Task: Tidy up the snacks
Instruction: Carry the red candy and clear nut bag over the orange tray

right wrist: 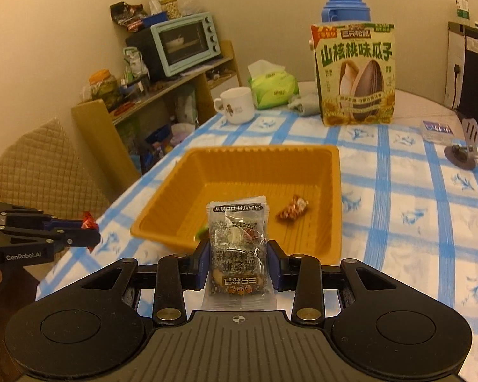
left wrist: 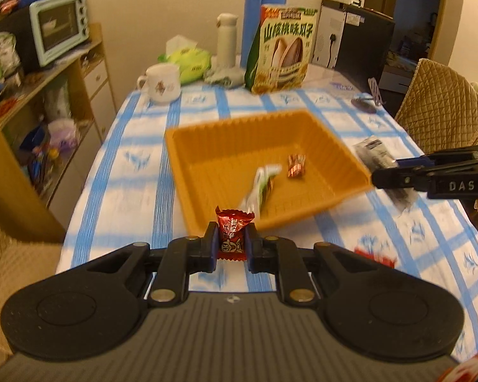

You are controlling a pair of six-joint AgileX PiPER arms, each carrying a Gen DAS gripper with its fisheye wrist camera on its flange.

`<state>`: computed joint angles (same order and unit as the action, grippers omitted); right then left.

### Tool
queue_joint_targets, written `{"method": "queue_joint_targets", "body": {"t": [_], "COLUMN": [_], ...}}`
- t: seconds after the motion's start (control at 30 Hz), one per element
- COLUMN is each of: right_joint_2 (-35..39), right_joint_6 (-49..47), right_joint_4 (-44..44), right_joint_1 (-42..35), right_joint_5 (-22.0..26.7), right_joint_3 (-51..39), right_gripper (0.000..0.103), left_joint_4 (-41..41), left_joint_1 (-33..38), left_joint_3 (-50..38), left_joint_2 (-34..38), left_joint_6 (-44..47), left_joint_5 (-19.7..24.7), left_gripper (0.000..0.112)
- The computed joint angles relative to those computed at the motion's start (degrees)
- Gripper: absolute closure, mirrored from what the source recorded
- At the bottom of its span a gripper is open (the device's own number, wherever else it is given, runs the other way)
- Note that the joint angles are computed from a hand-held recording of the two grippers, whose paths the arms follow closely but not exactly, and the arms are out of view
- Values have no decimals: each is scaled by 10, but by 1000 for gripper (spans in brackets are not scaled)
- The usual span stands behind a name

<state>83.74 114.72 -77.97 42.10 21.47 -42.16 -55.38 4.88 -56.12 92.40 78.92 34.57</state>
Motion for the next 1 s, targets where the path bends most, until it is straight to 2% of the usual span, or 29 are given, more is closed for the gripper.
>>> {"method": "queue_joint_targets", "body": {"t": [0.2,0.47,1.0], "right_joint_2": [55,126,223], "right_joint_6": [-8,-92,-179], "right_joint_4": [-6,76,165], "right_joint_1": [-57,-115,-167], "right_joint_5": [-31,-59,-78], "right_joint_3": [-64,-141,-218], "right_gripper": [65,65,65], "left_joint_4": [37,116,247], "left_joint_1": [-51,-97,-146], "left_joint_3": [-108,-247,-421], "left_joint_2": [75,175,323], "left_joint_6": [-69,-177,-322], "left_joint_5": [-13,-2,31], "left_gripper": [97,97,97]}}
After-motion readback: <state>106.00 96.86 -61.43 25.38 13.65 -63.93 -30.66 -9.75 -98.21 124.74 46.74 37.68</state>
